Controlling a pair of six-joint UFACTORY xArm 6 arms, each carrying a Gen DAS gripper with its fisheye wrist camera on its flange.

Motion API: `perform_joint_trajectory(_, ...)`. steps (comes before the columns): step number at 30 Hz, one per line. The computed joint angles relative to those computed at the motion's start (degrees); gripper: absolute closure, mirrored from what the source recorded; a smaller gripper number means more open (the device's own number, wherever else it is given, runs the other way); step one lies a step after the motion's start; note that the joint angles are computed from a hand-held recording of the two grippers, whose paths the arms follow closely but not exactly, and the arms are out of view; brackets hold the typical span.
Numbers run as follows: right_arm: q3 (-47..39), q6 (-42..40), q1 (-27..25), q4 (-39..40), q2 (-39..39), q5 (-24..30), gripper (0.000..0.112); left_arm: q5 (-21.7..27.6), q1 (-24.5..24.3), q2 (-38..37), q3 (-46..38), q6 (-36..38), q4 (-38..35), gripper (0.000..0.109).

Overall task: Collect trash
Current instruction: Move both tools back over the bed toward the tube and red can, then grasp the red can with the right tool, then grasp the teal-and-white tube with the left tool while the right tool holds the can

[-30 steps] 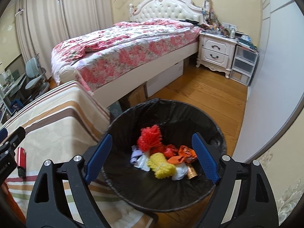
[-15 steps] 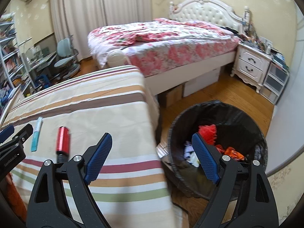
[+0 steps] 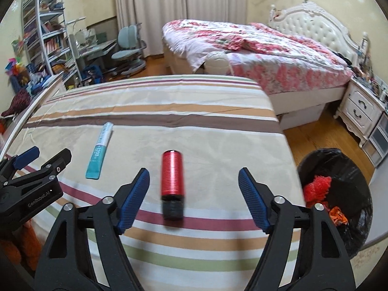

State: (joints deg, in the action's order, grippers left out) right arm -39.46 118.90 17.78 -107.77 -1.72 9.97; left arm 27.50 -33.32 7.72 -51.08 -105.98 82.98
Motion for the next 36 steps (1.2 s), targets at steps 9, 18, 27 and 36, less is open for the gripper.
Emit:
perform_joint_trajectory(9, -2.47, -14.07, 0.32, 12.88, 5.54, -2.25, 0.086, -2.40, 1.39, 1.03, -0.29, -0.43, 0.78, 0.028)
perform_joint_trajectory(18, -4.17, -14.69, -0.35, 12.51, 7.10, -1.98, 0.089, -4.07, 1.33, 3.63, -3.04, 1.51, -0.13, 0.028)
perform_joint_trajectory(27, -7.17, -14.11, -2.96, 11.19, 9.54, -4.34, 0.089, -7.05, 2.08, 7.16, -6.72, 6.06, -4.39, 0.028)
perform_joint_trajectory(36, -8.05, -12.25, -3.73, 9.19, 10.22, -5.60, 0.089, -11.09, 3.16, 9.59, -8.20, 14.83, -11.44, 0.064)
